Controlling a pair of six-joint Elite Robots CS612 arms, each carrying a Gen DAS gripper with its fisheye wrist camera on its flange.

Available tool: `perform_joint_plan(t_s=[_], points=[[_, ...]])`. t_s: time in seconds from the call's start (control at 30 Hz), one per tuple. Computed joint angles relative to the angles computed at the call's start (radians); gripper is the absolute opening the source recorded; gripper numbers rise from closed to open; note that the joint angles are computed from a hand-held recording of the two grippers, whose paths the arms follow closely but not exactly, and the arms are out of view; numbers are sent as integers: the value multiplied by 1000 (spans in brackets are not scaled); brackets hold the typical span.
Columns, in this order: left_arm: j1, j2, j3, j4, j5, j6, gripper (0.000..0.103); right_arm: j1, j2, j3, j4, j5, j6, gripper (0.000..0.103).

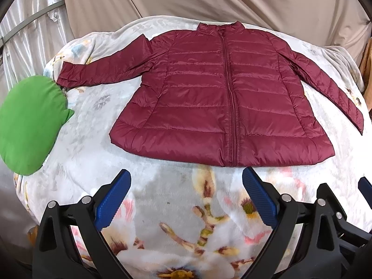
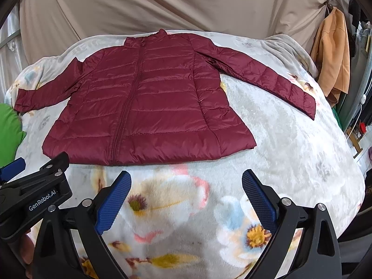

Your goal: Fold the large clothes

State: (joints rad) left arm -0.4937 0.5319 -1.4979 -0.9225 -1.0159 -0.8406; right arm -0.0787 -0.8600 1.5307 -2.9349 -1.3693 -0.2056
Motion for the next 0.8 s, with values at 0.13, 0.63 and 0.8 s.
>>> perform_joint_plan(t_s=[0.13,0.63,0.8], points=[[0,-1,1,0,0,0,94,-1,0,-4,6,2,-2,95],[-2,1,-1,3,6,-2,94,-2,0,-3,2,4,-4,95],[-1,0,0,3,5,1,94,-1,-1,-2,2,3,-4,95]])
